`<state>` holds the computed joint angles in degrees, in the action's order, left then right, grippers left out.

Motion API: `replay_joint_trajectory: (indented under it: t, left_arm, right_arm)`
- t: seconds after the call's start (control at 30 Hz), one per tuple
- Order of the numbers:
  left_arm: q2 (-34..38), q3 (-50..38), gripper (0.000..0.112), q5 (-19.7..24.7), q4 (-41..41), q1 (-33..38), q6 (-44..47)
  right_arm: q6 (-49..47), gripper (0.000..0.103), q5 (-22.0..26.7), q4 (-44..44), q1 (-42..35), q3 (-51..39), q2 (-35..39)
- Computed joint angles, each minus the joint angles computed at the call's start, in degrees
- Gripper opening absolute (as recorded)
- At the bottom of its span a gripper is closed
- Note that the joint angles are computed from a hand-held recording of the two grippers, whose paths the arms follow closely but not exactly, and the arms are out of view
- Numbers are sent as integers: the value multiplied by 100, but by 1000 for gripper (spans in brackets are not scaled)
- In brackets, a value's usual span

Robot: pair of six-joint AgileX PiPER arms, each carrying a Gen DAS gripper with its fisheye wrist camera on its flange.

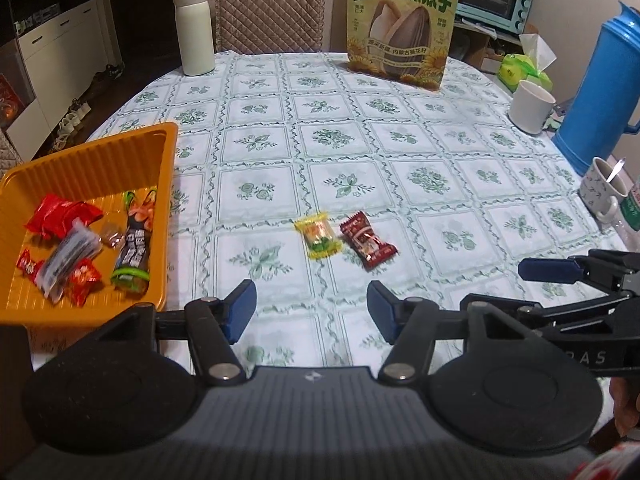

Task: Organize snacks
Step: 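Move both open grippers away from the tray toward the two remaining candies, then grasp the red-brown wrapped candy with the right gripper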

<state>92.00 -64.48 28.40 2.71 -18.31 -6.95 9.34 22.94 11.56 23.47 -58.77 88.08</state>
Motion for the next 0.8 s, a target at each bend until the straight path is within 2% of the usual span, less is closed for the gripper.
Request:
replay_joint_trajectory:
  t: [0.1, 0.5, 0.8]
  left_arm:
    - [290, -276, 57, 59, -32, 48, 62]
    - [1074, -1111, 57, 374, -69, 228, 302]
    - [1411, -1548, 55, 592, -103, 315, 481]
  right_arm:
    - [-453, 76, -223, 335, -53, -115, 227]
    - [-2383, 55, -346, 1866, -247, -1030, 1364]
    - [-2574, 46, -221, 1877, -174, -1656, 2053]
